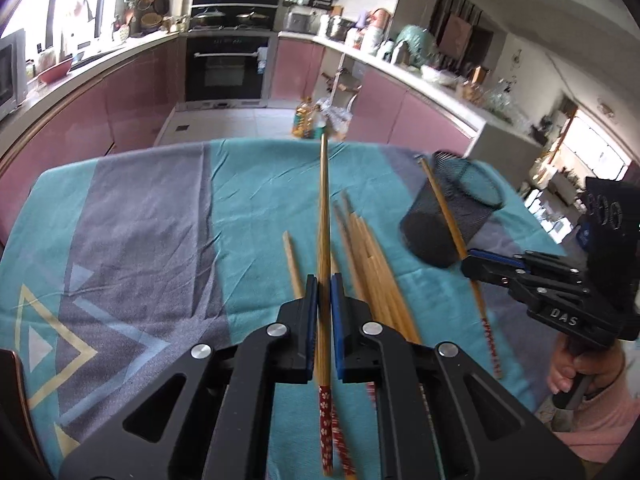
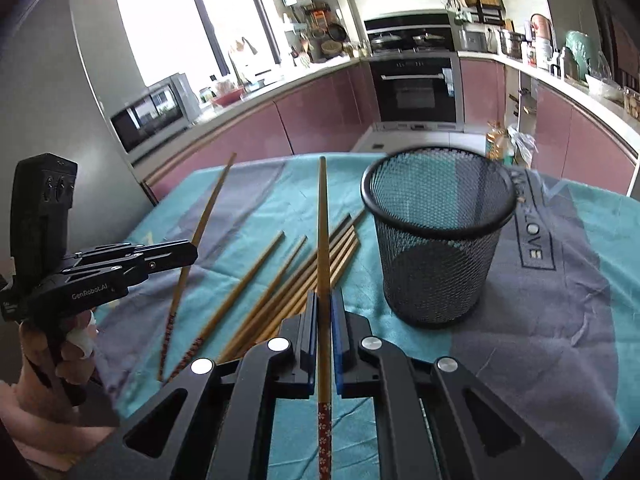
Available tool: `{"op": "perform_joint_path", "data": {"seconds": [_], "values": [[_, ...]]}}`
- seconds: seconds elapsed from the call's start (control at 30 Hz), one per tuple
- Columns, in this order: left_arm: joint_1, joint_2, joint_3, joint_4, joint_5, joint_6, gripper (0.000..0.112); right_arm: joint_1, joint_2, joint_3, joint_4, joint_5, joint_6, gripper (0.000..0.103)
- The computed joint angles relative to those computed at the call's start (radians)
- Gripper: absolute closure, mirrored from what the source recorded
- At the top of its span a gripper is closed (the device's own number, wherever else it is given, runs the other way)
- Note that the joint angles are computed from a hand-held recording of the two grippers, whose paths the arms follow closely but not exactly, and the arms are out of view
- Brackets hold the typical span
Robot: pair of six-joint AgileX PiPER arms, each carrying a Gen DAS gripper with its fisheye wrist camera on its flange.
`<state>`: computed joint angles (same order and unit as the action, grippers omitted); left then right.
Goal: Organize utensils
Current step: 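Lift the held chopsticks upright with both grippers and carry them over the mesh cup, then lower the chopsticks into the mesh cup and open both grippers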
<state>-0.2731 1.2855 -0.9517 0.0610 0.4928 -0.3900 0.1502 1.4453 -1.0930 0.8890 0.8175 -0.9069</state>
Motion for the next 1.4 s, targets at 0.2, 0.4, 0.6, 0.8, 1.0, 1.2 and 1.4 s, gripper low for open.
{"op": "perform_joint_path", "data": {"seconds": [0.2,0.4,0.6,0.8,1.0,1.2,1.4], "values": [[-0.004,-0.077,-0.084,-0.166,0.039,0.173,0.105,-0.114,-0.042,-0.027,0.116,0.102,-0.084,0.097],[-0.031,-0.072,-0.204,-0.207,0.037,0.210,0.105,-0.190,-0.041,-0.109,0.194,0.165,-0.113,0.097],[-0.089,0.027,-0.384,-0.147,0.025,0.154,0.105,-0.228,-0.009,-0.239,0.227,0.190,-0.110,0.098],[-0.141,0.164,-0.605,-0.060,0.079,0.092,0.105,-0.233,0.050,-0.376,0.212,0.143,-0.085,0.098],[-0.179,0.328,-0.781,-0.033,0.210,0.090,0.105,-0.191,0.145,-0.454,0.105,0.111,-0.015,0.098],[-0.187,0.454,-0.838,-0.057,0.288,0.145,0.105,-0.147,0.238,-0.504,-0.029,0.167,0.073,0.098],[-0.166,0.516,-0.824,-0.071,0.253,0.176,0.105,-0.103,0.303,-0.564,-0.136,0.178,0.159,0.097]]}}
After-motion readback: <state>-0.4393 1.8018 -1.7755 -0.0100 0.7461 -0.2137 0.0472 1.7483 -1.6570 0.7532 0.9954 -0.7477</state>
